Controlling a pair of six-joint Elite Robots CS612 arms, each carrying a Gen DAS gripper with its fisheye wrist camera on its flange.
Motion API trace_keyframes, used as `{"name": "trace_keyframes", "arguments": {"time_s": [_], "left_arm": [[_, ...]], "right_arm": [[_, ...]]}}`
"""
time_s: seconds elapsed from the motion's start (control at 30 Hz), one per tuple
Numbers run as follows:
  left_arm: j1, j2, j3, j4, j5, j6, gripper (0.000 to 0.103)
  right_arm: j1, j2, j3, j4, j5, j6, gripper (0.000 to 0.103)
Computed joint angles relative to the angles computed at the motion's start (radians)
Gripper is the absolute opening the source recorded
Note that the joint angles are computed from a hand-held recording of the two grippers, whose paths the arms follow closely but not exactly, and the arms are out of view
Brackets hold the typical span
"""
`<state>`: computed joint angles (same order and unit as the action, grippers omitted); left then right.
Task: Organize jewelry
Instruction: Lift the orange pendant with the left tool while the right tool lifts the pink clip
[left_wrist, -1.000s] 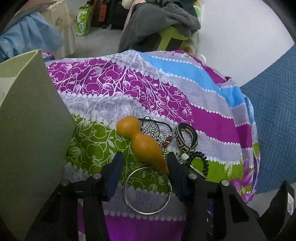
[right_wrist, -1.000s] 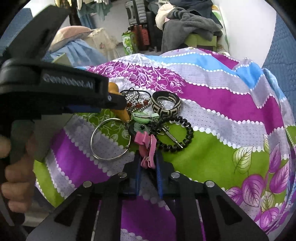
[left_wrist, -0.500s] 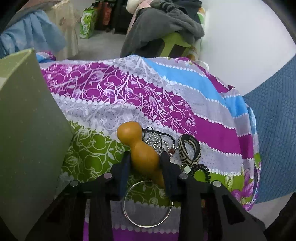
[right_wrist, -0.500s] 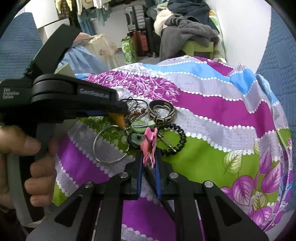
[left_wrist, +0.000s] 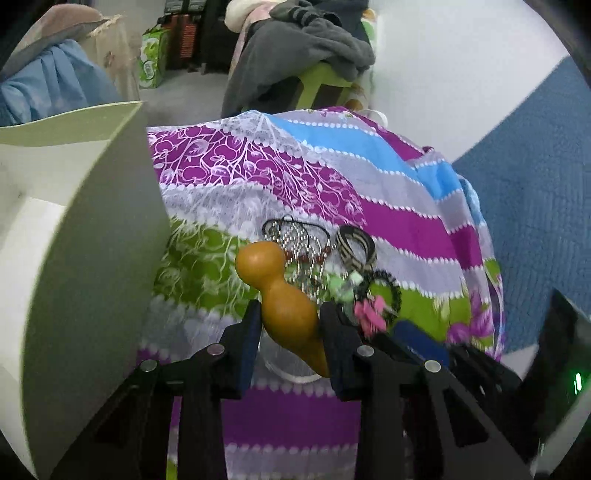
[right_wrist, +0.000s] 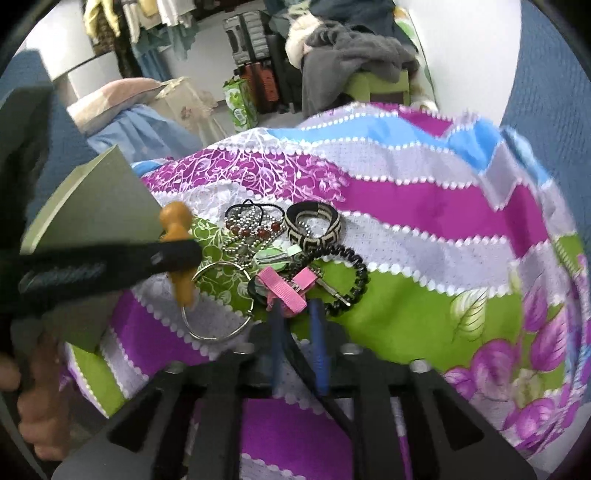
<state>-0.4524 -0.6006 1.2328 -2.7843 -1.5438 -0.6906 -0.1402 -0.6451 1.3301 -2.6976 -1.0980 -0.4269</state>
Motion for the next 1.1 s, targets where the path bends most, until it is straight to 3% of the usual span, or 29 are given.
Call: {"name": "trace_keyframes", "arguments": {"time_s": [0.07, 0.37, 0.43, 0.47, 0.63, 1.1], "left_arm": [[0.000, -0.012, 0.023, -0.011, -0.014, 0.008, 0.032], [-0.005, -0.035, 0.067, -0.054, -0.030, 0.065, 0.032], [-0.005, -0.037, 0.069, -0.058, -0.038, 0.077, 0.032], [-0.005, -0.040, 0.074, -0.063, -0.042, 0.080, 0.032], [-0.006, -0.055, 0.092, -0.075, -0.043, 0.109, 0.032], [0.000, -0.136, 0.167, -0.095, -0.084, 0.174, 0.032]], "right_arm": [[-0.001, 0.006, -0.010, 0.019, 0.017, 0.013, 0.029], [0.018, 0.019, -0.017, -0.028, -0.048, 0.025, 0.031], [0.020, 0.022, -0.019, -0.041, -0.058, 0.031, 0.029], [0.022, 0.022, -0.018, -0.048, -0.065, 0.028, 0.022], [0.026, 0.013, -0.008, -0.051, -0.091, 0.028, 0.021], [0.018, -0.103, 0.099, -0.080, -0.139, 0.139, 0.021]]}}
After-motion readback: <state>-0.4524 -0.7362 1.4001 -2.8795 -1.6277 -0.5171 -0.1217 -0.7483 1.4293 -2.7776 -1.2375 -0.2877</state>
